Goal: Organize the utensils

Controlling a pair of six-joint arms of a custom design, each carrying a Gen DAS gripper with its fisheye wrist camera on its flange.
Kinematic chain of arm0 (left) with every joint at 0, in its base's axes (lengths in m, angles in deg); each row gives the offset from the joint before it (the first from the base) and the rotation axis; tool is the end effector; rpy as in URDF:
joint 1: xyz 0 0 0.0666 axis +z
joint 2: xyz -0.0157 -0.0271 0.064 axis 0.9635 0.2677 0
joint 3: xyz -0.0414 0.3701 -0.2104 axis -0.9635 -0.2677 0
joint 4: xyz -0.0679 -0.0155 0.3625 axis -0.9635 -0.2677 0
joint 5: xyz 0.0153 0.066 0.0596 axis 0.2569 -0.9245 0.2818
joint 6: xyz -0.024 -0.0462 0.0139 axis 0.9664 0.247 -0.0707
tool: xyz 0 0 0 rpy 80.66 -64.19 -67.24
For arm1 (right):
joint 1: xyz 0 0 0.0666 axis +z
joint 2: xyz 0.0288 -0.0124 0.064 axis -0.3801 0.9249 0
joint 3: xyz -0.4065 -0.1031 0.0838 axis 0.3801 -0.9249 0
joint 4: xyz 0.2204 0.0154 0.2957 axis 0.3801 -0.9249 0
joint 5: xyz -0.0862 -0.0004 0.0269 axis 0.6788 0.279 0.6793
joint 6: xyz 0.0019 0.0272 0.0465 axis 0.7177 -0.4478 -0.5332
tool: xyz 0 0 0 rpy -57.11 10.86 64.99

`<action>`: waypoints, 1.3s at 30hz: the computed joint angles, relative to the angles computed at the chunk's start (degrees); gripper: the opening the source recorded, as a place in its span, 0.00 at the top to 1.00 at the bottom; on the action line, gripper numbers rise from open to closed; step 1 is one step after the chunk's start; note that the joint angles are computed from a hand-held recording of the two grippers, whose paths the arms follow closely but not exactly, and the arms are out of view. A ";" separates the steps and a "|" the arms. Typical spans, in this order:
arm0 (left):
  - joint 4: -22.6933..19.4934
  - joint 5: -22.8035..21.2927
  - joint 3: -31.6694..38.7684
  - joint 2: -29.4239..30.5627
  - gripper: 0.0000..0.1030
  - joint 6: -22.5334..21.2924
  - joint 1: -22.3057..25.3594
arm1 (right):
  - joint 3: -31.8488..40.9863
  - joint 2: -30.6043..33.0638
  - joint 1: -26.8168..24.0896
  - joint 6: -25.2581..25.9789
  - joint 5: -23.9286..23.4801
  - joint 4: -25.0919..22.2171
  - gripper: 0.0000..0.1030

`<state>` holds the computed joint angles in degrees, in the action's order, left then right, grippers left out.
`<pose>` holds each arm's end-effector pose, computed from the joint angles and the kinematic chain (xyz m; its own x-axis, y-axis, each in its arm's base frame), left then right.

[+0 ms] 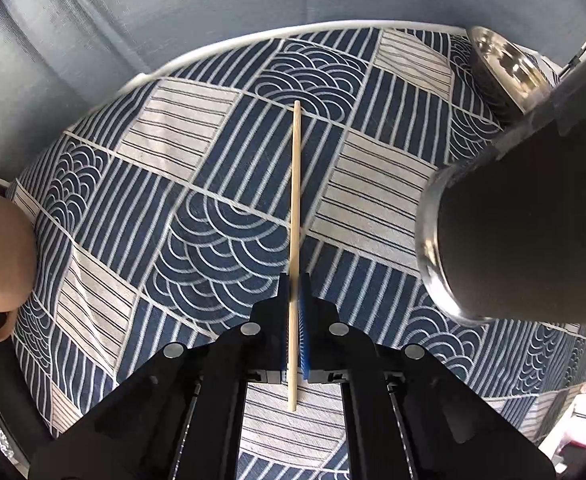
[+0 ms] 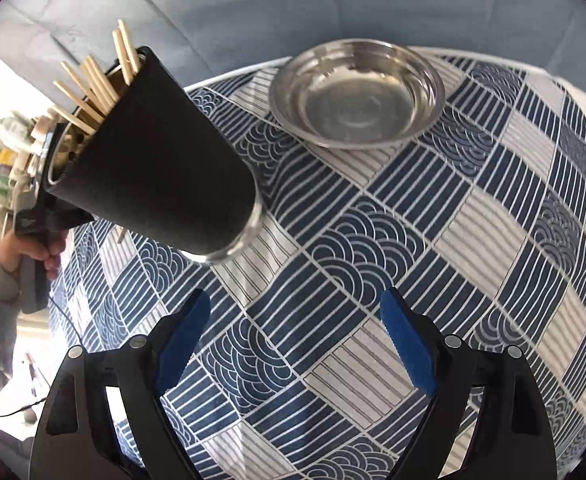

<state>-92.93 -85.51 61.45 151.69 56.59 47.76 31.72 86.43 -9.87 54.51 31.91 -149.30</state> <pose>0.5654 -0.2851 0.3852 -0.9268 0.3007 -0.2251 0.3168 0.9477 -0.0383 0.4645 0.1095 0.4467 -0.9609 -0.0076 -0.2768 -0.0797 0.9649 0.2502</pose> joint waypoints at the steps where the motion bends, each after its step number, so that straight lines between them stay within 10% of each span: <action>1: -0.04 1.19 -0.30 -0.17 0.96 0.29 0.12 | -0.08 0.14 0.18 -0.15 0.07 -0.21 0.20; 20: 14.86 10.92 -3.87 -16.97 0.96 5.26 0.15 | 5.84 -1.94 0.61 0.69 -4.26 2.76 0.21; 25: 26.46 13.03 -4.64 -19.20 0.95 3.98 -2.35 | 12.80 -0.72 0.65 0.87 -5.72 2.29 0.44; 29: 36.29 13.00 -7.83 -19.11 0.95 3.46 -4.48 | 15.82 0.57 0.62 1.12 -8.90 3.85 0.89; 39: 50.08 6.52 -19.48 -19.79 0.95 2.95 -7.09 | 18.16 3.85 2.59 3.13 -8.75 6.59 0.91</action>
